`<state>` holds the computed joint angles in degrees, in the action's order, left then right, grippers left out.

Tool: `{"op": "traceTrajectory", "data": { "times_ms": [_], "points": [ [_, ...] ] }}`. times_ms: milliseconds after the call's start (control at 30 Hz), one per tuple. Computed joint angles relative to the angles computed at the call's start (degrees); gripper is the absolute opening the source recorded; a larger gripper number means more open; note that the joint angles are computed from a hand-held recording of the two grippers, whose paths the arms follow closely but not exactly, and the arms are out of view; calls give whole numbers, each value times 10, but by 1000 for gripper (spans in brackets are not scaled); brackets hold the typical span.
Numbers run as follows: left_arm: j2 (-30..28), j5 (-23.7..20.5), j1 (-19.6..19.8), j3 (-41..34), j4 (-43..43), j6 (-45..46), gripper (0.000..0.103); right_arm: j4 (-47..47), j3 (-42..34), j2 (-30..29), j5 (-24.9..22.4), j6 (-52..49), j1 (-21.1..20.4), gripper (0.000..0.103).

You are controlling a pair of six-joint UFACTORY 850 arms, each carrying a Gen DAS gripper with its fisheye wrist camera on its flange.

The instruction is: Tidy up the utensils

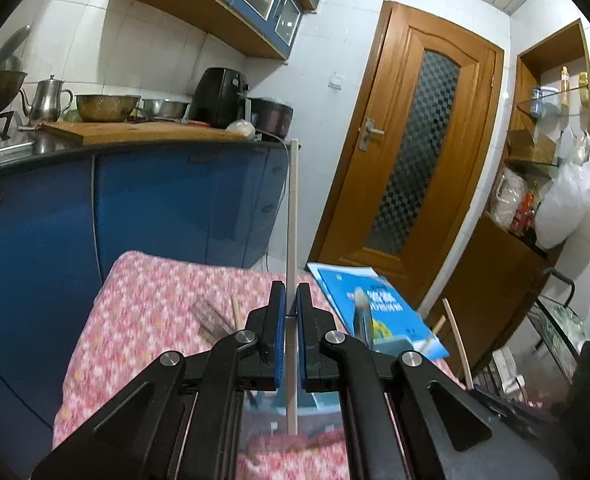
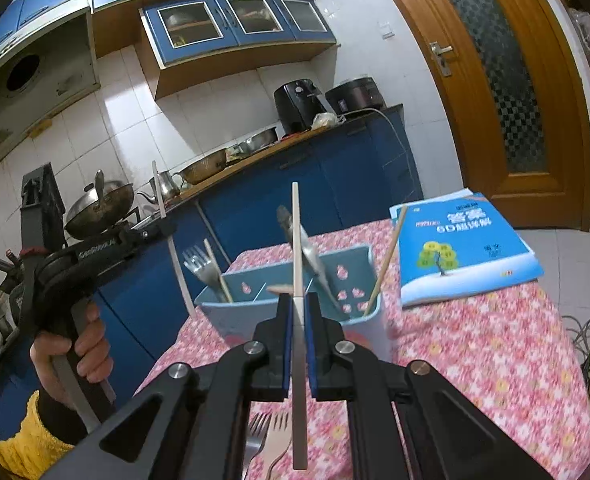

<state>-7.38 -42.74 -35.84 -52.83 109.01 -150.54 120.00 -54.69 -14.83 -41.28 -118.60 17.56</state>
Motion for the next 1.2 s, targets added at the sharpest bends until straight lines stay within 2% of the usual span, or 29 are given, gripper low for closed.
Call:
{"op": "traceTrajectory", "data": {
  "times_ms": [233,367,667,800,967,1200],
  "points": [
    [-29,-8,20,-19,28,-15,3,23,-42,-37,-13,-24,-1,8],
    [-46,-5,25,-23,38,-23,3,64,-73,-64,-23,-71,7,8],
    [-73,2,30,-22,59,-46,3,117,-146,-134,-13,-135,32,8],
    [-78,7,33,-21,67,-53,3,111,-160,-155,-14,-127,33,8],
    [-86,16,37,-22,72,-60,3,90,-160,-164,-27,-102,25,8],
    [-92,35,38,-25,79,-63,3,93,-152,-156,-10,-120,26,9]
  ]
}}
